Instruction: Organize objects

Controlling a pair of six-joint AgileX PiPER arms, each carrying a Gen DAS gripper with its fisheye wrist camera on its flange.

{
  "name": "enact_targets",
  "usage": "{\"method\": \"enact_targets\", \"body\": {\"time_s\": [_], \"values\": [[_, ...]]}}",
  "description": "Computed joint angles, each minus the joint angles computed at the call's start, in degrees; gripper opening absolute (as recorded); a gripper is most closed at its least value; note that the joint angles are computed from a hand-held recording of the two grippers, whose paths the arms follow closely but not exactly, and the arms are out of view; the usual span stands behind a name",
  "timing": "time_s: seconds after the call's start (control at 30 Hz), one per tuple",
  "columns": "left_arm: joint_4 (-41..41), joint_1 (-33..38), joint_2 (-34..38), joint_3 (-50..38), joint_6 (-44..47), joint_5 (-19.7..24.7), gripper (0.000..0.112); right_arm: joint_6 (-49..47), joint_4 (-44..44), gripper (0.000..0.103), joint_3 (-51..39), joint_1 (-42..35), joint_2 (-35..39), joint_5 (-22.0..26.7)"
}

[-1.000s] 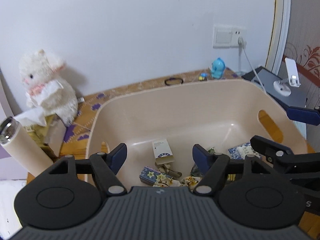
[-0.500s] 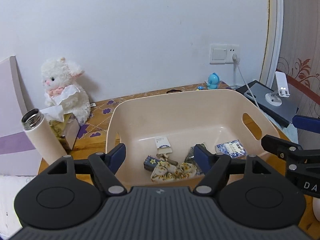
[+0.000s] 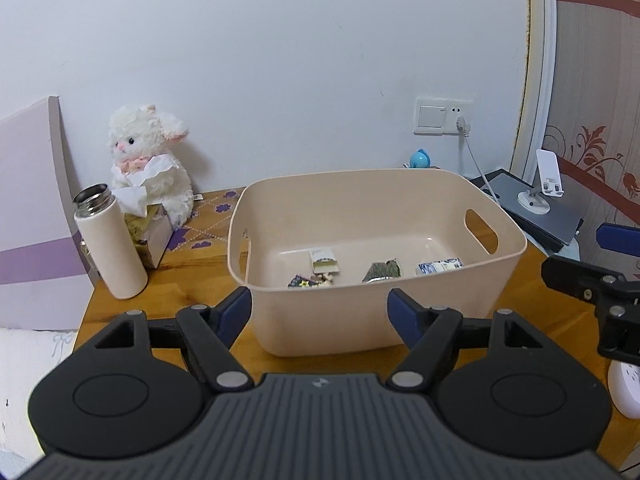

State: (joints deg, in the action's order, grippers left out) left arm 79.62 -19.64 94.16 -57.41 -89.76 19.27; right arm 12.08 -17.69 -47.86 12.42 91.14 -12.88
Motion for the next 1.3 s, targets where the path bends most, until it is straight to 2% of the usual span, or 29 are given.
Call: {"method": "enact_targets", "body": {"time_s": [0.27,0.43,0.6,0.7,0.83,0.93,1.3], "values": [[7.7,-1.5,-4.8,6.5,-8.5,0.3,0.076,-0.4,1.0,0.077,7.0,0.5,-5.4,-3.3],[9.8,-2.0,-7.6,10.1,-12.0,-0.2,0.076,2.7,-1.9,0.078,10.7,0.4,-8.7,-4.7],[12.4,-4.6,-10.3,13.8,-16.1,2.5,0.076,5.1,-3.6,0.079,13.5,0.2,-11.1,-5.6],[12.2,-4.8,-12.4,15.6,-17.2,1.5,0.076,5.0,-3.6,0.079,14.9,0.2,-12.1,-5.9],[12.1,-7.8,-14.8,18.0,-18.0,4.6,0.076,7.8,-6.4,0.079,16.9,-0.2,-13.8,-6.6],[10.8,-7.5,-17.6,20.1,-17.9,2.2,0.076,12.5,-10.8,0.079,18.6,-1.2,-15.4,-7.5],[3.3,-14.7,-25.8,25.5,-13.9,8.3,0.076,18.5,-17.5,0.079,24.4,-1.6,-23.2,-7.1]]}}
